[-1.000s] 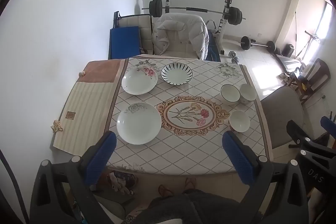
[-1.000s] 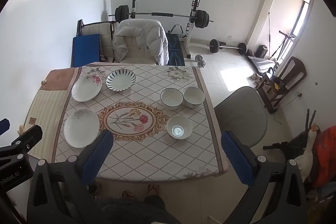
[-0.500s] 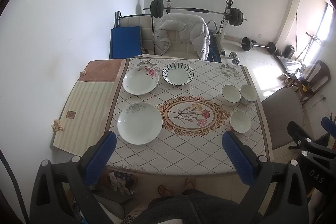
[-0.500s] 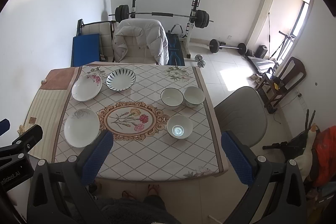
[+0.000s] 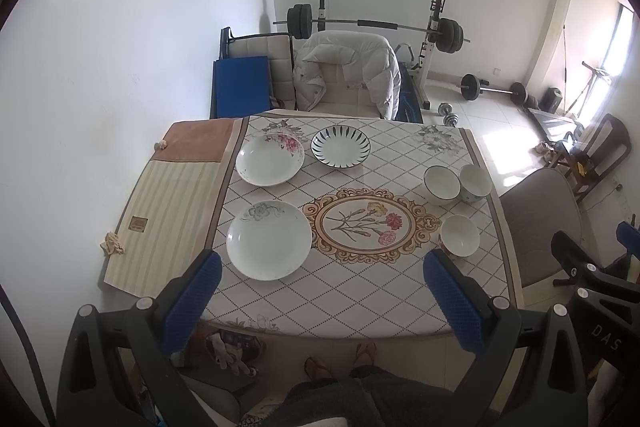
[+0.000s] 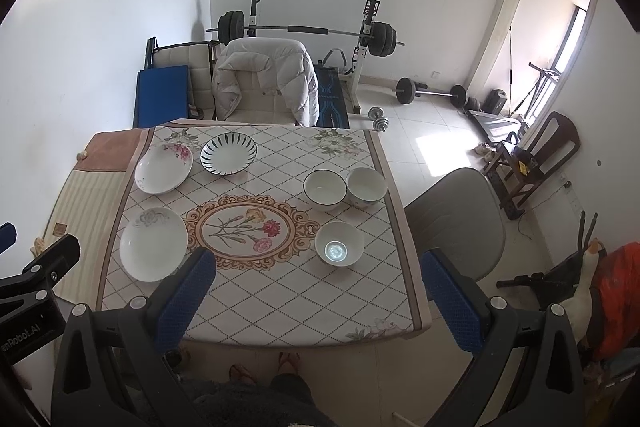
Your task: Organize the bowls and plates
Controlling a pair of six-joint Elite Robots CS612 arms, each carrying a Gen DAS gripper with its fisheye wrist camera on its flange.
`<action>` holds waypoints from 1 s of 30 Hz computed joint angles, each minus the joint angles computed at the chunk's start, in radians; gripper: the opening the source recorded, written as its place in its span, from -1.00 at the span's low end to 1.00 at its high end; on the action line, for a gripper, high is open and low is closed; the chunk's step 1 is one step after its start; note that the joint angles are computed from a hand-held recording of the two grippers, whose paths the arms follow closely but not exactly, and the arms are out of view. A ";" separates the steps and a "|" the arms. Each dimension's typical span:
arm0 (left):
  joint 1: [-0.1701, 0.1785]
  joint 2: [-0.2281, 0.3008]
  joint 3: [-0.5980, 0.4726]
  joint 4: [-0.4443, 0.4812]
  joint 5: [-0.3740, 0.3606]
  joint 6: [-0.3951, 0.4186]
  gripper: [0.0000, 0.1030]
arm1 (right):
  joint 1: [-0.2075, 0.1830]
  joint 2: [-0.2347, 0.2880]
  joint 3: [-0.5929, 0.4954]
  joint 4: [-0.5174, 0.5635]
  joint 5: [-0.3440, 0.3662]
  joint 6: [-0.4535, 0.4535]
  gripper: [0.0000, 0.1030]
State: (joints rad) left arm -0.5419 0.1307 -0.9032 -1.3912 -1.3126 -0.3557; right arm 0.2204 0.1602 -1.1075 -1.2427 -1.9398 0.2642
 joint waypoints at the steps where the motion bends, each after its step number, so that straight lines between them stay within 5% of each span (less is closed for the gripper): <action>1: 0.000 0.000 -0.001 0.000 0.000 0.000 1.00 | -0.001 0.002 -0.004 0.001 0.000 0.002 1.00; 30: -0.005 -0.008 0.008 -0.014 0.010 -0.002 1.00 | -0.004 0.005 -0.010 -0.022 0.000 0.002 1.00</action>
State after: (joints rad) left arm -0.5470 0.1226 -0.8948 -1.4055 -1.3031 -0.3576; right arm 0.2169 0.1651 -1.1172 -1.2648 -1.9402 0.2666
